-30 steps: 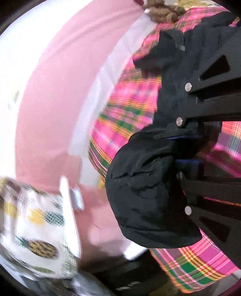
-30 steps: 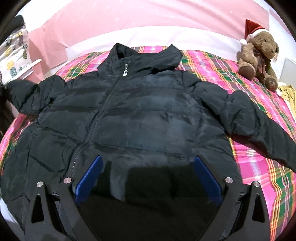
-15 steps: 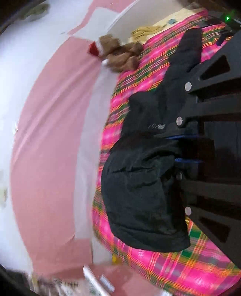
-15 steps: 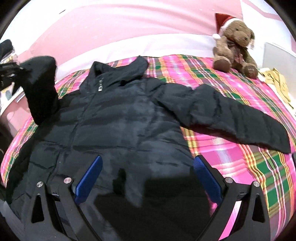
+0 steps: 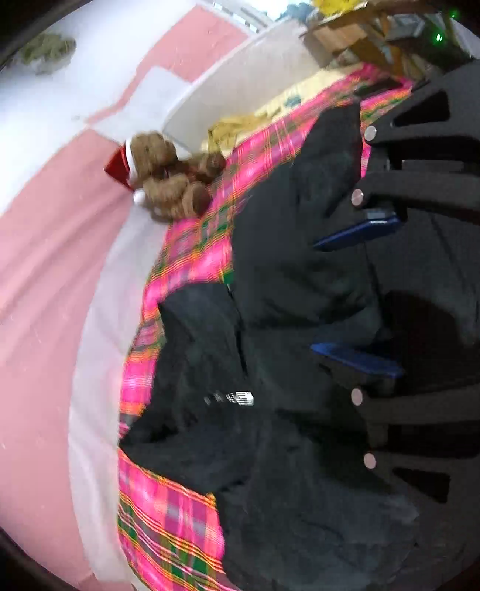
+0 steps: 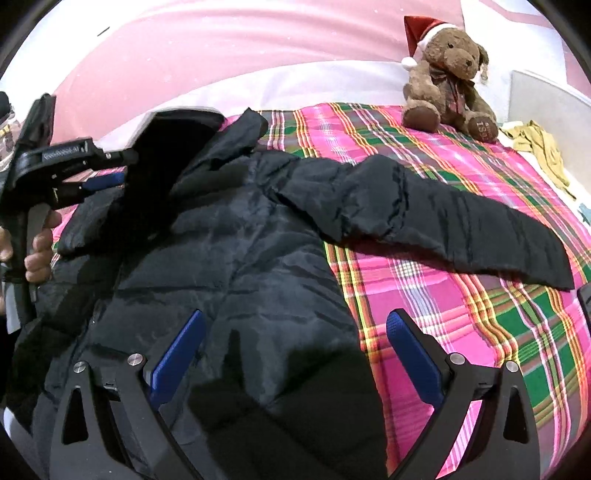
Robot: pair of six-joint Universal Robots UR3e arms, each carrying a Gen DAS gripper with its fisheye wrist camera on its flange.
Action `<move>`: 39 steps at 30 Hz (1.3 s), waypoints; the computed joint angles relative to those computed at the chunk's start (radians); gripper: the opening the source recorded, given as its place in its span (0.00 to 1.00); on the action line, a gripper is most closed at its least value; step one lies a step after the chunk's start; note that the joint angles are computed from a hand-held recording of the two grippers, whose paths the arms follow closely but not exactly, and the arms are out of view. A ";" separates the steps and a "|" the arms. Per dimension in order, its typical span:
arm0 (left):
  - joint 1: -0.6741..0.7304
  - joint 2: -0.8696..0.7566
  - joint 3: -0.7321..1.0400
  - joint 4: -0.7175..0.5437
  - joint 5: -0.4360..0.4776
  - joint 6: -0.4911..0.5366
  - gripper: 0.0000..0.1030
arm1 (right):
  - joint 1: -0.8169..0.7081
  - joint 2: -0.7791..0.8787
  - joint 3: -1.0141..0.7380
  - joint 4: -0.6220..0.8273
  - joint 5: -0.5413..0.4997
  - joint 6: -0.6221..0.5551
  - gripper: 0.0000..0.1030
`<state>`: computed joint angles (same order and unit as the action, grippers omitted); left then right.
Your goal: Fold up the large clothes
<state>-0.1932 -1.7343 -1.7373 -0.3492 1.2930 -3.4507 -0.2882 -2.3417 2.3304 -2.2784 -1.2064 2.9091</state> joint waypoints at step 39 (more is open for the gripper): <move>0.531 0.295 -0.482 0.094 0.038 0.294 0.36 | 0.467 1.054 -0.737 -0.325 -0.237 0.246 0.62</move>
